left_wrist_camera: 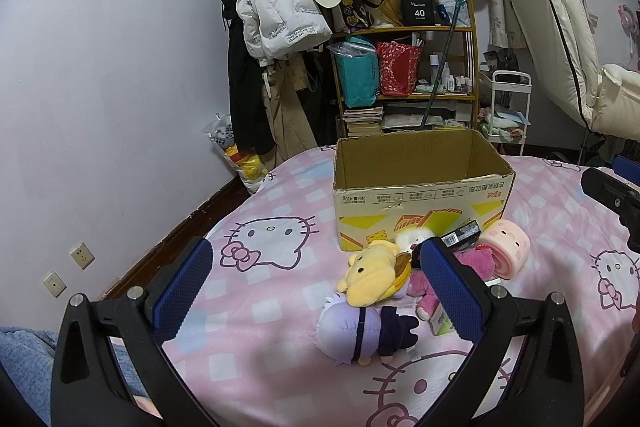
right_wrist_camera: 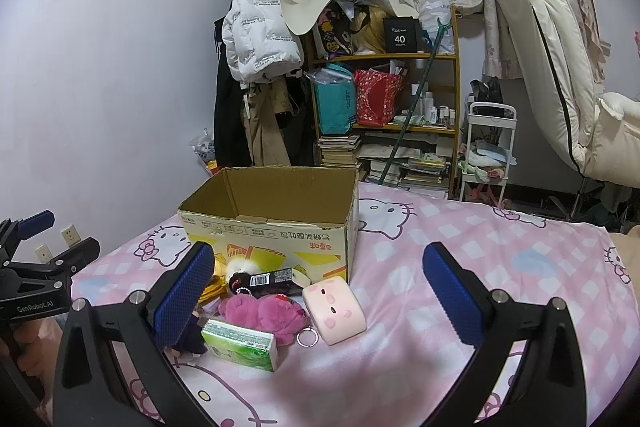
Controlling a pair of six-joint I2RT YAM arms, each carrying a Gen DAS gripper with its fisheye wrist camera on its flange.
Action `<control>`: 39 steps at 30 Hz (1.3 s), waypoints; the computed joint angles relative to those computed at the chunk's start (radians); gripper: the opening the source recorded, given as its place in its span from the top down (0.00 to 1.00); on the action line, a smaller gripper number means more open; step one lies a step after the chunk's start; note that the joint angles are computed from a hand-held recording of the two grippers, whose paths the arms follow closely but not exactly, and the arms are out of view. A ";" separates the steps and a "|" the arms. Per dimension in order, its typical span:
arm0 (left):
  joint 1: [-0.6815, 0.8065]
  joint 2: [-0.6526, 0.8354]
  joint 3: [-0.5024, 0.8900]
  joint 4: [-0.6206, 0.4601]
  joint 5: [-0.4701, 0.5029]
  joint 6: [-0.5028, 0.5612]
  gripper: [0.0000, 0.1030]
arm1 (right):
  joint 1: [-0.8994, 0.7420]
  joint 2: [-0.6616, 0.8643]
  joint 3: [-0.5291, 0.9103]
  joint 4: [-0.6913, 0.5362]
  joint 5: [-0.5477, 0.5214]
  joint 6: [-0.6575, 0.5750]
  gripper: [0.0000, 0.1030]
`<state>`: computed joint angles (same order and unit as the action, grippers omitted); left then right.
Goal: Organize soft objects
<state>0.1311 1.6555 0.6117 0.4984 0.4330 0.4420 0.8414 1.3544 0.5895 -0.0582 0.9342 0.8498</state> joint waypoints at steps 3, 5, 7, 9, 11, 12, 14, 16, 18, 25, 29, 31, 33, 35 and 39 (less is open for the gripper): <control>0.001 0.000 -0.004 0.009 0.002 -0.002 0.01 | 0.000 0.000 0.001 -0.002 0.000 -0.001 0.00; 0.001 0.001 -0.002 0.007 0.002 0.000 0.01 | 0.000 0.002 0.001 -0.001 0.000 0.001 0.00; 0.002 -0.001 -0.003 0.007 0.003 -0.001 0.01 | 0.000 0.003 0.001 0.001 -0.001 0.002 0.00; 0.002 -0.001 -0.004 0.008 0.003 -0.001 0.01 | -0.001 0.003 0.000 0.001 0.000 0.002 0.00; 0.002 -0.001 -0.003 0.006 0.004 0.000 0.01 | -0.001 0.003 -0.002 0.004 -0.001 0.000 0.00; 0.002 -0.001 -0.004 0.006 0.005 0.001 0.01 | -0.001 0.004 -0.002 0.006 -0.001 -0.001 0.00; 0.007 -0.003 -0.004 0.004 0.011 0.002 0.01 | -0.002 0.003 -0.003 0.007 -0.002 -0.002 0.00; 0.005 -0.005 -0.006 0.004 0.008 0.001 0.01 | -0.003 0.004 -0.004 0.010 -0.003 -0.002 0.00; 0.006 -0.005 -0.005 0.002 0.008 0.000 0.01 | -0.003 0.000 -0.004 0.005 0.000 -0.002 0.00; 0.009 -0.004 -0.003 0.001 0.011 0.004 0.01 | 0.009 0.007 0.010 -0.014 0.007 0.013 0.00; 0.006 -0.004 0.004 -0.018 0.003 0.014 0.01 | 0.009 0.017 0.018 -0.018 0.005 0.021 0.00; -0.004 0.001 0.013 -0.032 -0.011 0.024 0.01 | 0.007 0.026 0.022 -0.013 -0.001 0.025 0.00; -0.007 0.006 0.025 -0.052 -0.019 0.031 0.01 | 0.007 0.028 0.021 -0.011 0.001 0.025 0.00; -0.016 0.017 0.035 -0.063 -0.026 0.033 0.01 | 0.007 0.027 0.021 -0.011 -0.001 0.024 0.00; -0.035 0.033 0.055 -0.094 -0.054 0.044 0.01 | -0.003 0.038 0.012 0.020 -0.027 0.004 0.00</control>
<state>0.0959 1.6889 0.6667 0.4039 0.3794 0.4863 0.8383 1.3920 0.6018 -0.0381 0.9070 0.8538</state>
